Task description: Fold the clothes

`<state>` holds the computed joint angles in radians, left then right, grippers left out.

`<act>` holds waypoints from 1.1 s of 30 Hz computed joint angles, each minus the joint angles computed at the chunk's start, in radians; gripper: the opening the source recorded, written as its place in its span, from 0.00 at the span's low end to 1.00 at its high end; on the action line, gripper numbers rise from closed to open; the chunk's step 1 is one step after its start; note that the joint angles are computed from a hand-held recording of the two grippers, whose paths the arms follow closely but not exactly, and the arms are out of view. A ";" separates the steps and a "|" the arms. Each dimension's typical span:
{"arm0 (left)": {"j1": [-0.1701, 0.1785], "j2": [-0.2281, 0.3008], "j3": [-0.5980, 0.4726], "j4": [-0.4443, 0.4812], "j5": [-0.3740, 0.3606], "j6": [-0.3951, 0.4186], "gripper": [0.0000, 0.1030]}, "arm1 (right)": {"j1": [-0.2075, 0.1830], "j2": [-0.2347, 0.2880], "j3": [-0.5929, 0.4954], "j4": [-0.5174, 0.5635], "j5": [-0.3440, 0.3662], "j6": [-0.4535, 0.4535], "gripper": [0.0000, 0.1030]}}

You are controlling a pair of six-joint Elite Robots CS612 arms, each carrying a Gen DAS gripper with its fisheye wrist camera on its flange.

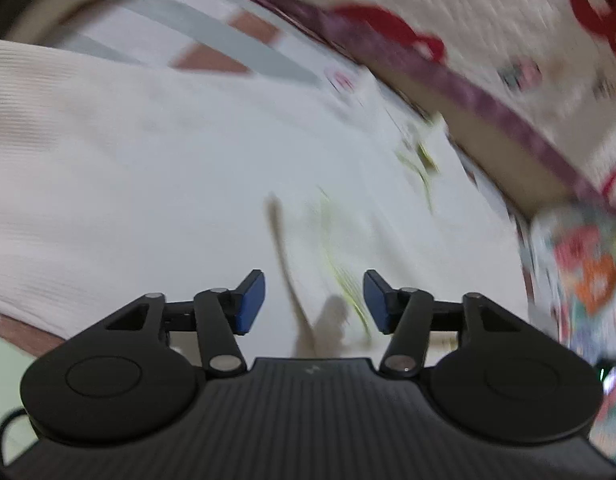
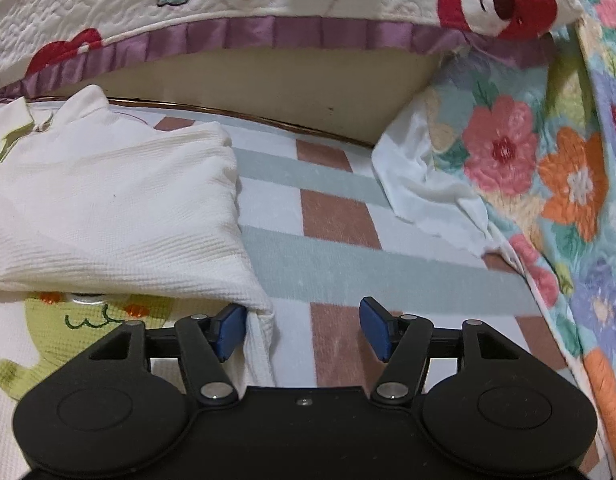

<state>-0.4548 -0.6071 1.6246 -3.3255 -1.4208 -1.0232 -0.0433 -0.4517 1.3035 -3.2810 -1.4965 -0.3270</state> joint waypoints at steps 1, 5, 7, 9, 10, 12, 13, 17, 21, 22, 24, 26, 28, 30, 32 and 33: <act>-0.007 0.001 -0.006 0.016 -0.008 0.054 0.63 | -0.001 -0.002 0.000 0.003 0.006 0.004 0.64; -0.060 0.007 -0.038 0.140 0.119 0.359 0.70 | -0.005 -0.013 0.027 -0.057 0.070 0.028 0.63; -0.077 0.017 -0.055 0.170 0.168 0.459 0.70 | -0.002 -0.022 0.038 -0.060 0.089 0.029 0.63; -0.079 0.031 -0.079 0.179 0.189 0.489 0.68 | 0.003 -0.023 0.030 -0.015 0.083 -0.001 0.55; -0.078 0.035 -0.092 0.196 0.195 0.499 0.56 | 0.006 -0.018 0.020 0.009 0.067 -0.012 0.52; -0.074 0.032 -0.116 0.263 0.196 0.515 0.35 | 0.005 -0.008 0.007 0.015 0.062 0.000 0.45; -0.074 0.026 -0.116 0.270 0.201 0.524 0.10 | 0.003 -0.004 0.003 0.013 0.065 0.011 0.42; -0.067 -0.015 -0.063 0.144 0.232 0.466 0.10 | -0.008 -0.002 -0.002 0.023 0.095 0.055 0.17; -0.059 -0.040 -0.004 0.080 0.193 0.363 0.10 | -0.015 -0.005 0.006 0.027 0.120 0.064 0.18; -0.060 -0.042 -0.005 0.135 0.185 0.379 0.11 | -0.014 -0.006 0.008 0.037 0.120 0.055 0.19; -0.065 -0.041 -0.006 0.210 0.173 0.375 0.15 | -0.012 -0.008 0.011 0.042 0.118 0.034 0.23; -0.065 -0.041 0.001 0.237 0.156 0.351 0.28 | -0.009 -0.015 0.016 0.056 0.097 0.008 0.29; -0.065 -0.043 0.013 0.224 0.157 0.322 0.39 | -0.005 -0.039 0.034 0.088 0.058 -0.018 0.33; -0.061 -0.045 0.026 0.184 0.156 0.285 0.50 | -0.009 -0.064 0.059 0.101 0.080 -0.016 0.34; -0.053 -0.049 0.035 0.157 0.150 0.258 0.50 | -0.023 -0.088 0.082 0.090 0.153 0.019 0.34; -0.052 -0.050 0.035 0.148 0.156 0.253 0.50 | -0.028 -0.095 0.084 0.095 0.189 0.040 0.34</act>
<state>-0.5065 -0.6573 1.6598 -3.1779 -1.2652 -0.7699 -0.0717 -0.5466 1.3874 -3.1864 -1.3073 -0.2867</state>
